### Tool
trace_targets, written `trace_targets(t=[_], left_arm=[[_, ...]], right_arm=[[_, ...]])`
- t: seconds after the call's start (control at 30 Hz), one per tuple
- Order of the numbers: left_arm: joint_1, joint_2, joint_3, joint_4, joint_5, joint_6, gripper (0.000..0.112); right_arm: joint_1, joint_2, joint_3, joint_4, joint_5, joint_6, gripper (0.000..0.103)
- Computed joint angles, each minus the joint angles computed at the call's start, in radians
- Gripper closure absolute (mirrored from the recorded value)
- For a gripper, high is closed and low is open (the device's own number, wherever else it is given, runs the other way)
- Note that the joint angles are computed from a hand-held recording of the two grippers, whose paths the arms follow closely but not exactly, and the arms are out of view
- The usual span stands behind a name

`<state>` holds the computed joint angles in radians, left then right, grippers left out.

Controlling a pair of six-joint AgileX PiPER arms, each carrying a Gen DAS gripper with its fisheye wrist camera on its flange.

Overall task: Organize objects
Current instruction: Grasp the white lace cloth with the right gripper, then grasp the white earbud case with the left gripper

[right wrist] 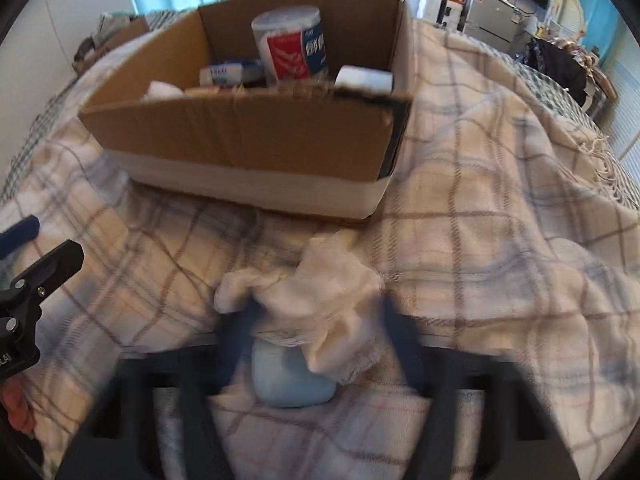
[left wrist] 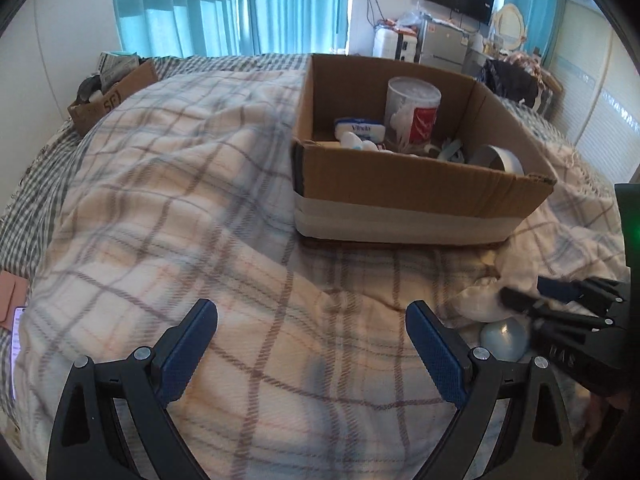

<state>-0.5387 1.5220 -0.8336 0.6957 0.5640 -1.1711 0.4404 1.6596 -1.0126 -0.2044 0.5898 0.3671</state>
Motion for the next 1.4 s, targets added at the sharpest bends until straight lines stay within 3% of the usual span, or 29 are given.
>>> trace_targets(t=[0.03,0.3,0.47,0.67,0.8,0.9,1.13,1.4], left_arm=[[-0.012,0.01,-0.009,0.001,0.008,-0.008,0.015],[-0.127,0.14,-0.142,-0.093,0.02,-0.005,0.015],[-0.181,0.23,-0.211,-0.176,0.007,0.03,0.017],[-0.231,0.331,-0.296,-0.282,-0.004,0.131,0.025],[-0.279,0.426,-0.392,-0.301,0.063,0.201,0.035],[-0.265,0.395,-0.339,-0.323,0.0,0.207,0.054],[-0.282,0.228,-0.19,-0.222,-0.006,0.064,0.054],[-0.286,-0.067,-0.077,-0.124,0.079,-0.003,0.054]], right_arm=[[-0.004,-0.012,0.013,-0.001,-0.003,0.0,0.091],[-0.057,-0.314,0.134,-0.077,0.051,-0.018,0.092],[-0.186,-0.381,0.182,-0.026,0.041,-0.101,0.092],[-0.317,-0.386,0.24,0.185,-0.023,-0.319,0.092],[-0.335,-0.377,0.249,0.234,-0.037,-0.366,0.092],[-0.334,-0.381,0.271,0.235,-0.055,-0.354,0.092],[-0.23,-0.488,0.304,0.056,-0.032,-0.132,0.092],[0.056,-0.606,0.288,-0.208,0.131,0.233,0.092]])
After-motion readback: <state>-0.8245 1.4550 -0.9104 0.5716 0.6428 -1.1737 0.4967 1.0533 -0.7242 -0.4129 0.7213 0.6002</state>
